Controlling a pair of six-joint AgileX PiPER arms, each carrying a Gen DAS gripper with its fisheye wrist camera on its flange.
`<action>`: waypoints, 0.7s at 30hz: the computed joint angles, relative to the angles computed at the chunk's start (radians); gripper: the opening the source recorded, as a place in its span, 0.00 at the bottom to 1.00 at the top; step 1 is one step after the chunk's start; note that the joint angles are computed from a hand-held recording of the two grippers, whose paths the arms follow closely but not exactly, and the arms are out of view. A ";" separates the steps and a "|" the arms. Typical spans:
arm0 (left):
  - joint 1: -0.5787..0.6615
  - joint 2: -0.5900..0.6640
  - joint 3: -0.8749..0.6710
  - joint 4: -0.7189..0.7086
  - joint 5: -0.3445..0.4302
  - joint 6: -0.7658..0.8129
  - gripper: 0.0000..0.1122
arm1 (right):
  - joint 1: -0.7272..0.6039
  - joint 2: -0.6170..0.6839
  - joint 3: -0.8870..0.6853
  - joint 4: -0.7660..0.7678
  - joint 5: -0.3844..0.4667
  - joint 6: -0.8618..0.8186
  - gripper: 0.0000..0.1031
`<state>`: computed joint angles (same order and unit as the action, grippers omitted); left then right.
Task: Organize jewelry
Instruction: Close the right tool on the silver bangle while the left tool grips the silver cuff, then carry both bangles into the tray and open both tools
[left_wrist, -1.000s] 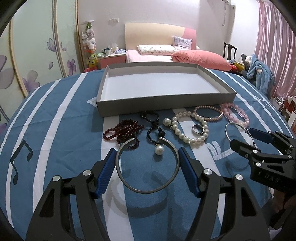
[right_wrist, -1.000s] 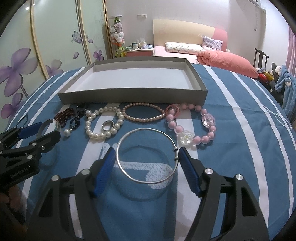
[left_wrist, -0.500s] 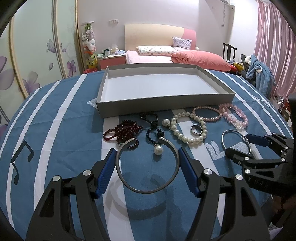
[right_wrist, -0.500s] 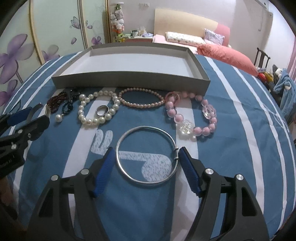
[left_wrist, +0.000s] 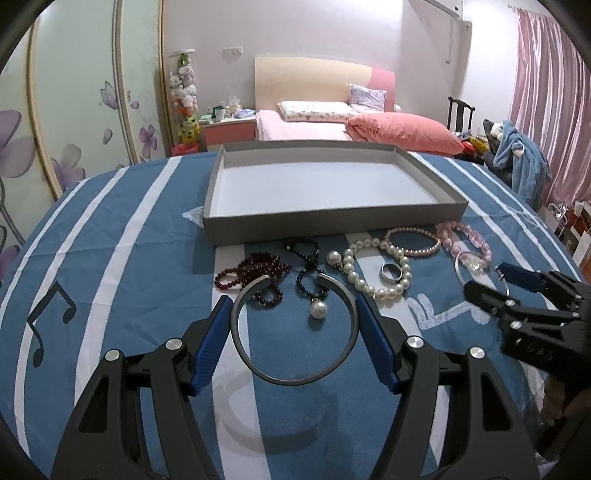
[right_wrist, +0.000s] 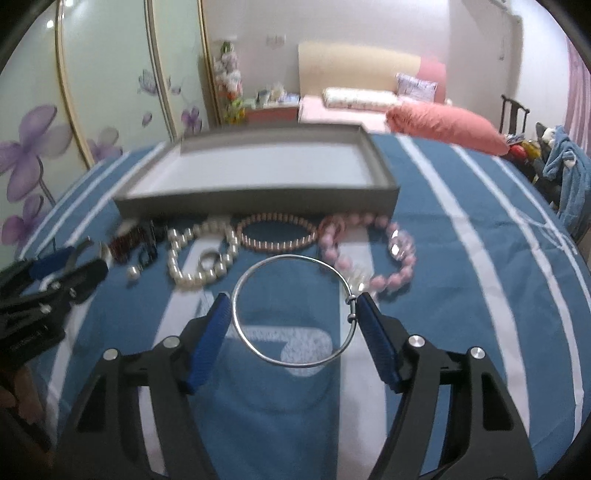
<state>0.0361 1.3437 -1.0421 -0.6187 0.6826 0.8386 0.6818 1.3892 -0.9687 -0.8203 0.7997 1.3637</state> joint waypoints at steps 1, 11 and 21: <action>0.000 -0.006 0.002 -0.006 -0.005 0.001 0.61 | 0.013 -0.011 0.004 -0.032 0.008 0.036 0.66; -0.017 -0.065 0.002 -0.126 -0.109 0.043 0.61 | 0.157 -0.052 -0.011 -0.417 0.204 0.344 0.66; -0.116 0.026 -0.114 -0.094 -0.270 -0.033 0.61 | 0.056 0.011 -0.073 -0.581 0.198 0.412 0.66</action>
<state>-0.0797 1.3693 -1.1562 -0.7127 0.4129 0.8056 0.7376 1.3999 -1.0415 -1.4015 0.9977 1.7762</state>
